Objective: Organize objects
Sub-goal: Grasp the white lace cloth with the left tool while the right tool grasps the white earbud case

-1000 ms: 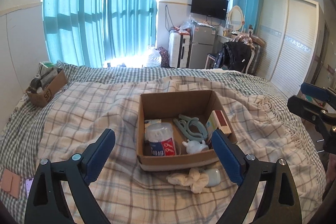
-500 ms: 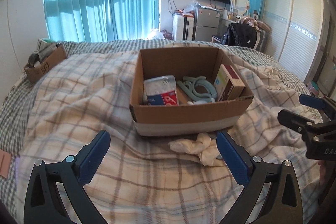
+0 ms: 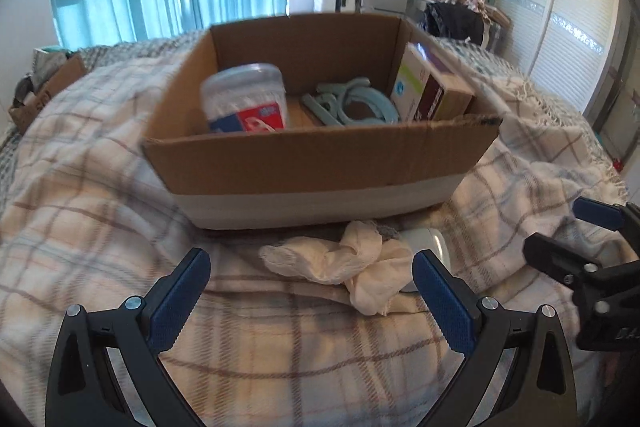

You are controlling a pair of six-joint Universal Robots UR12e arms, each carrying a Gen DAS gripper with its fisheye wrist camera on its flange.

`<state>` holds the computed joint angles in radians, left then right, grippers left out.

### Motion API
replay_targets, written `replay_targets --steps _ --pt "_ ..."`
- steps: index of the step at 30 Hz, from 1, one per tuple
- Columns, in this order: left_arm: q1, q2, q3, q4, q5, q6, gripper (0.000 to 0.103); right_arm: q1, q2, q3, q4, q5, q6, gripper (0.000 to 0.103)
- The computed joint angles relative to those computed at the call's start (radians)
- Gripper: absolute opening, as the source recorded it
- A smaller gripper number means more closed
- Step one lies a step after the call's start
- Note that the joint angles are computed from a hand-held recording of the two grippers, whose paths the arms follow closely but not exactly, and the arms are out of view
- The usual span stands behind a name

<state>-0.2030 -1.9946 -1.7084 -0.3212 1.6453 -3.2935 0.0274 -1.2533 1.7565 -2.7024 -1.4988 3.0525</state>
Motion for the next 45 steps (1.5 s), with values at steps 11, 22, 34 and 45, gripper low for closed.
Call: replay_targets --steps 11,22,34,45 --pt "0.023 -0.031 0.024 -0.084 -0.136 0.001 0.026 0.006 0.005 0.004 -0.021 -0.016 0.021 0.103" --pt "0.040 0.061 -0.047 -0.029 -0.035 0.029 0.014 0.037 0.017 -0.027 -0.033 0.012 -0.065 0.103" --pt "0.076 0.062 -0.059 -0.046 -0.059 -0.001 0.014 0.099 0.121 -0.147 0.171 -0.051 -0.141 0.095" --pt "0.073 0.064 -0.071 -0.051 -0.065 -0.012 0.014 0.121 0.119 -0.124 0.185 -0.096 -0.189 0.056"
